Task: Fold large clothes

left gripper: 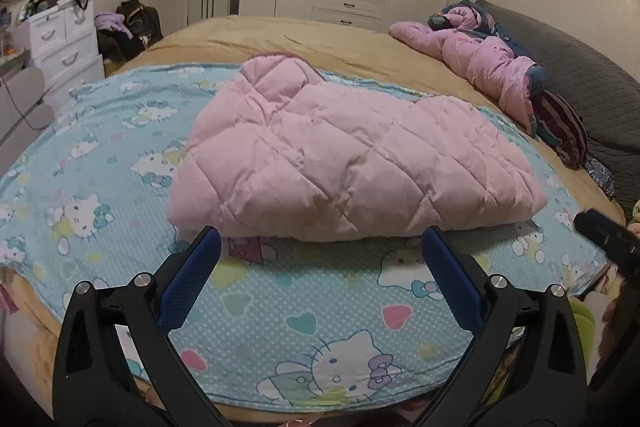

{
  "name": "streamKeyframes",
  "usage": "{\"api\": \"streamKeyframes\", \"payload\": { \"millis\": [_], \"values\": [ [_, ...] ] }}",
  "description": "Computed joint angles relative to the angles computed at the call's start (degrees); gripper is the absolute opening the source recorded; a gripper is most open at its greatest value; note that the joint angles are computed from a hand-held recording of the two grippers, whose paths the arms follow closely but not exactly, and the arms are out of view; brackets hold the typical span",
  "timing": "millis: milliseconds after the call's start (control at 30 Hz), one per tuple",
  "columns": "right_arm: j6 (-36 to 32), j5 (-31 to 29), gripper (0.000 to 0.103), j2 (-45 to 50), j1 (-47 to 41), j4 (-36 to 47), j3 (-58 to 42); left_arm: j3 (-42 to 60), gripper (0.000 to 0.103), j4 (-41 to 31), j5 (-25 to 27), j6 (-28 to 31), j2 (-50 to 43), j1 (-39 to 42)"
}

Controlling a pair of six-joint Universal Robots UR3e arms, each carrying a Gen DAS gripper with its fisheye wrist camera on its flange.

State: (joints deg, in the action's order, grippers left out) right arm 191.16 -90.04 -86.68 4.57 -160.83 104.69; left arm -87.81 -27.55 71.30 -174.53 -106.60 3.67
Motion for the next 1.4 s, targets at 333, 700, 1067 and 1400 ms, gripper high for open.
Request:
{"api": "streamKeyframes", "payload": {
  "millis": [333, 700, 1067, 1400],
  "values": [
    [-0.49, -0.37, 0.099, -0.39, 0.46, -0.7, 0.86, -0.34, 0.094, -0.06, 2.8, 0.32, -0.04, -0.8],
    [-0.51, 0.4, 0.099, -1.17, 0.16, -0.87, 1.32, 0.45, 0.094, -0.44, 4.86, 0.16, -0.13, -1.84],
    [-0.15, 0.75, 0.099, -1.52, 0.08, -0.66, 1.39, 0.14, 0.094, -0.18, 5.43, 0.36, 0.09, -1.95],
    [0.44, 0.35, 0.099, -1.66, 0.86, 0.03, 0.75, -0.23, 0.094, 0.38, 6.34, 0.39, 0.42, -2.05]
  ]
}}
